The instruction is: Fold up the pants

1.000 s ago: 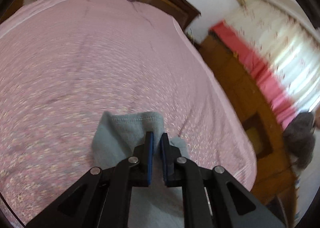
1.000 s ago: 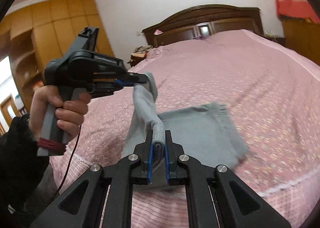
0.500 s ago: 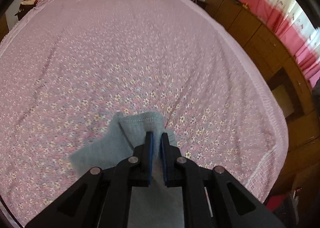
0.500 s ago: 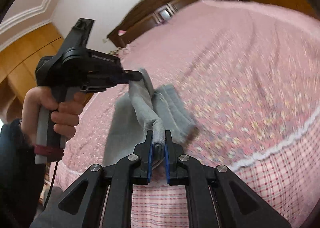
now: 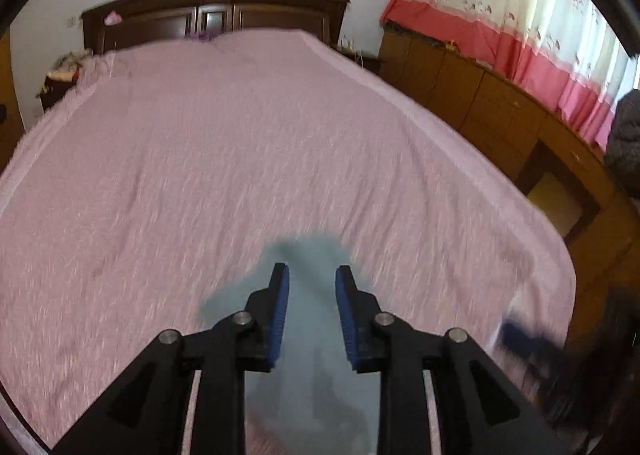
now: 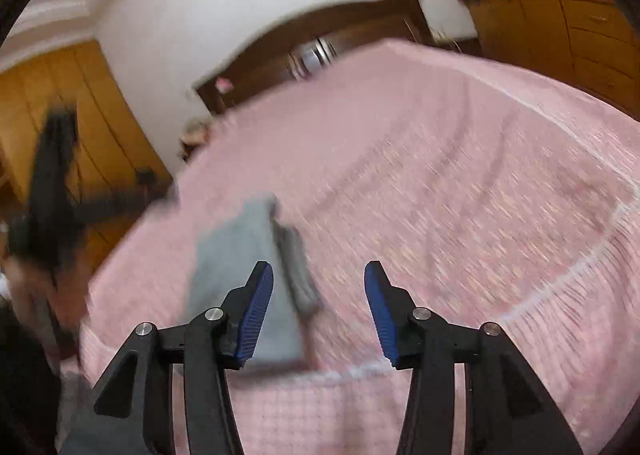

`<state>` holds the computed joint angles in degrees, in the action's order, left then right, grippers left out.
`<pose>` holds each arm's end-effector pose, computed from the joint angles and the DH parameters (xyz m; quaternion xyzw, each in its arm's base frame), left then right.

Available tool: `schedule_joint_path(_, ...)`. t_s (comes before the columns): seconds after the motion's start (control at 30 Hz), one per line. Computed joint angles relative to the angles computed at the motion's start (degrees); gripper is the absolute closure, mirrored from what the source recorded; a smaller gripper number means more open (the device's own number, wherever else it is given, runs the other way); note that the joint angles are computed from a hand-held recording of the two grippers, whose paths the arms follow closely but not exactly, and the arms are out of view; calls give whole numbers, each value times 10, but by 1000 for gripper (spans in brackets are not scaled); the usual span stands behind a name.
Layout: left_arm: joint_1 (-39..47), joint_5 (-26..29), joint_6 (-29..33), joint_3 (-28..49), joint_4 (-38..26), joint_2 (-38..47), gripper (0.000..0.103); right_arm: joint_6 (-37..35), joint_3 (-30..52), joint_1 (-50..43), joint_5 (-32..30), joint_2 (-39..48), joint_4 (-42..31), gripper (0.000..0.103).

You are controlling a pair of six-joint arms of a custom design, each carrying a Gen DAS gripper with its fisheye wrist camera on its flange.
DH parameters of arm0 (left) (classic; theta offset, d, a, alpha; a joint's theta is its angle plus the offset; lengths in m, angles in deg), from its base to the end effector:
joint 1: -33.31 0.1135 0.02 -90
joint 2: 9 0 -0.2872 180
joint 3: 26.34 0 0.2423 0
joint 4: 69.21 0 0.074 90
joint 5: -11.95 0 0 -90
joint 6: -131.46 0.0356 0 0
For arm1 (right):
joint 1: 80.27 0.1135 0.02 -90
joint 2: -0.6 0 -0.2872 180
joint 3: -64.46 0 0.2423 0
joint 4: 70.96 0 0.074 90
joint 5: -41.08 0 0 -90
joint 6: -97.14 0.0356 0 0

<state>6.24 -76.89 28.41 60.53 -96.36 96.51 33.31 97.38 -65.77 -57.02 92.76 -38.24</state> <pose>0.3584 -0.1840 0.2342 0.1168 0.9191 -0.1379 0.3502 0.2432 0.0681 0.1435 0.0493 0.8477 0.2387 0.4712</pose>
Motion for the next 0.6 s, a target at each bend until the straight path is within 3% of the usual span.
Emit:
schedule_joint_path(0.03,9,16,9,-60,33,-16,79,3,29,16,-21,39,16,55)
schedule_joint_path(0.1,10,30,14,-127,74,-26,79,-8,87,43,-35,87,-19,57)
schedule_joint_path(0.23,3,61,-10,-251,198,-14,81,-5,257,86,27,222,-204,68)
schedule_joint_path(0.27,5,79,-24,-284,245,-11,81,3,273,84,41,236,-216,75)
schedule_joint_path(0.33,10,111,-37,-319,296,0,81,24,280,66,54,236,-218,80)
schedule_joint_path(0.37,11,108,-39,-334,315,1,80,41,294,56,74,236,-249,71)
schedule_joint_path(0.4,11,106,-34,-340,319,2,80,63,300,43,87,235,-271,51)
schedule_joint_path(0.43,18,115,-22,-350,325,-1,80,90,292,24,91,234,-264,55)
schedule_joint_path(0.47,27,126,-15,-357,329,-4,78,116,278,3,88,233,-246,74)
schedule_joint_path(0.5,38,138,-11,-364,334,-4,77,139,264,-16,70,229,-229,80)
schedule_joint_path(0.6,103,229,-9,-399,376,2,76,160,225,-30,25,197,-195,78)
